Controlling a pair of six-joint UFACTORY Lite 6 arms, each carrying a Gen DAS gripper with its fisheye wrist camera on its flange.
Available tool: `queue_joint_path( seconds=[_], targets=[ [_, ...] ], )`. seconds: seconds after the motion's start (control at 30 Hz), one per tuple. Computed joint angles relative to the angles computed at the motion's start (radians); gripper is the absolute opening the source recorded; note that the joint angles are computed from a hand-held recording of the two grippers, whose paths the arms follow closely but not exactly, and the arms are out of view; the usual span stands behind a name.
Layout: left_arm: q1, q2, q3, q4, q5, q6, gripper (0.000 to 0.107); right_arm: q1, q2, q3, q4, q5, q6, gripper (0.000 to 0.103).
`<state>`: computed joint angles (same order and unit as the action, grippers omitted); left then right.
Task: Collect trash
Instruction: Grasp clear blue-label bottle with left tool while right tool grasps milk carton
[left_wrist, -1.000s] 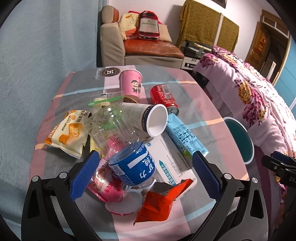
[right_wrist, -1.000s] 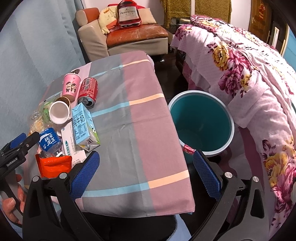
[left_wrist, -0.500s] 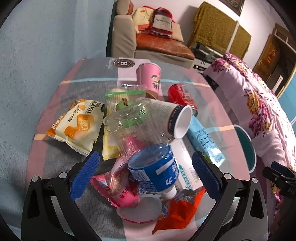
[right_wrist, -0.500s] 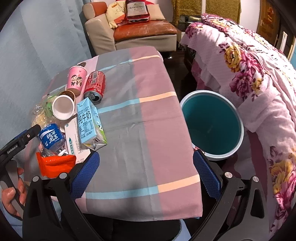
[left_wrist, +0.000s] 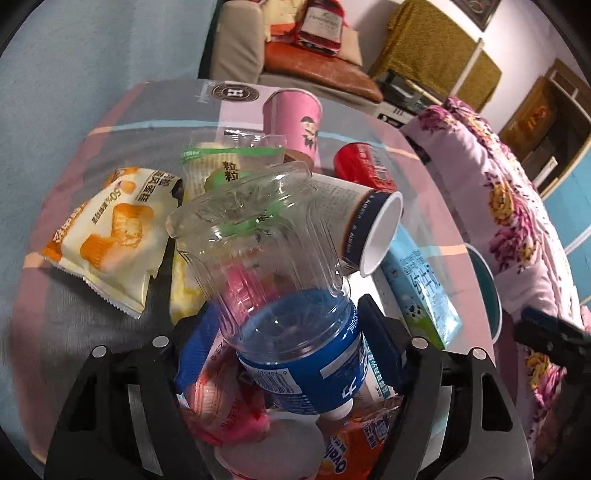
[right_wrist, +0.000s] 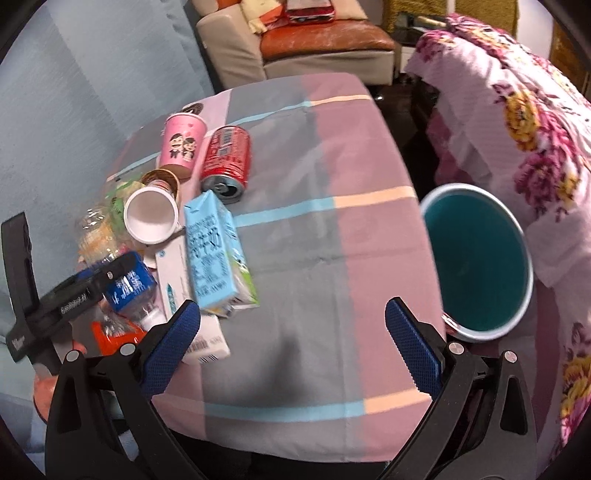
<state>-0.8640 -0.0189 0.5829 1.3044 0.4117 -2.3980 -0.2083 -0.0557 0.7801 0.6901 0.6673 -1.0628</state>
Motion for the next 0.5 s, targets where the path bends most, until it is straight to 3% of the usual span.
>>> queue_joint_path(
  seconds=[0.07, 0.13, 0.5],
  targets=[
    [-0.009, -0.020, -0.023, 0.053, -0.010, -0.040, 0.075, 0.065, 0.023, 0.024, -0.014, -0.015, 0.037, 0.082],
    [-0.005, -0.055, -0.060, 0.131, -0.028, -0.097, 0.073, 0.113, 0.061, 0.054, -0.032, -0.015, 0.072, 0.062],
    [0.053, -0.179, -0.179, 0.368, -0.107, -0.231, 0.073, 0.367, 0.352, 0.270, -0.125, -0.024, 0.266, 0.062]
  ],
)
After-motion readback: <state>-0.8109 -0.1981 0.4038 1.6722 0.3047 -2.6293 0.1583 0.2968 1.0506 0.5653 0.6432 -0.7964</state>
